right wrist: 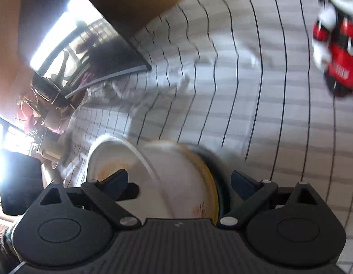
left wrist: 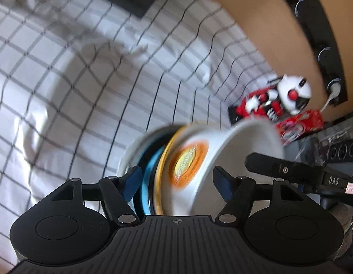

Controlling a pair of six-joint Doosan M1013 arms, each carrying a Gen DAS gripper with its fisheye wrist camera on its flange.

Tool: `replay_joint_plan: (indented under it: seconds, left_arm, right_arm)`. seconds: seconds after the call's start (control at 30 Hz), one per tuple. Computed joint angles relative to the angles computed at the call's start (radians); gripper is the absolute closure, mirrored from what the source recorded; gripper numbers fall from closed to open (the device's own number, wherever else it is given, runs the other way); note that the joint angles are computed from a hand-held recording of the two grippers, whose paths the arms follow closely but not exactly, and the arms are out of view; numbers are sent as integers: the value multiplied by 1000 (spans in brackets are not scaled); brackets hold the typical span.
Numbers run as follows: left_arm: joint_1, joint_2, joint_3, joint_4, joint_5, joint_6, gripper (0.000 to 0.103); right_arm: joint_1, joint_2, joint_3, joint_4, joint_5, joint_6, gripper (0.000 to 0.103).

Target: Organize plates and bowls

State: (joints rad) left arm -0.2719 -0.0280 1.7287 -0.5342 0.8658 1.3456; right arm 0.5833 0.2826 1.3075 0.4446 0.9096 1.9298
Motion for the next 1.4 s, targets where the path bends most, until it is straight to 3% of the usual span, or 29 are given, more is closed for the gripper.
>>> replay_joint_plan:
  seconds: [0.17,0.37,0.8,1.1,1.27,1.4]
  left_arm:
    - [5,-5,-13,25,-29,-11,29]
    - [0,-1,-23,42,-62,-23,30]
    - [-17,16,-24,175,-20,-122,29]
    - [-2,-45,10,106,-95,-65,30]
    - [31,-53,34,-115,-67,39,30]
    - [-10,-72,39,27,-113,-14,31]
  right_arm:
    - [-4,-5,-5,-51,-21,33,6]
    - [6,-24,17,-169,-102,94,6]
    - [5,6,25,-174,-54,143,6]
    - [24,-47,68,-207,-137,80,6]
    - [30,-75,92,-213,-151,95,6]
    - [66,-92,98,-370,-148,224,6]
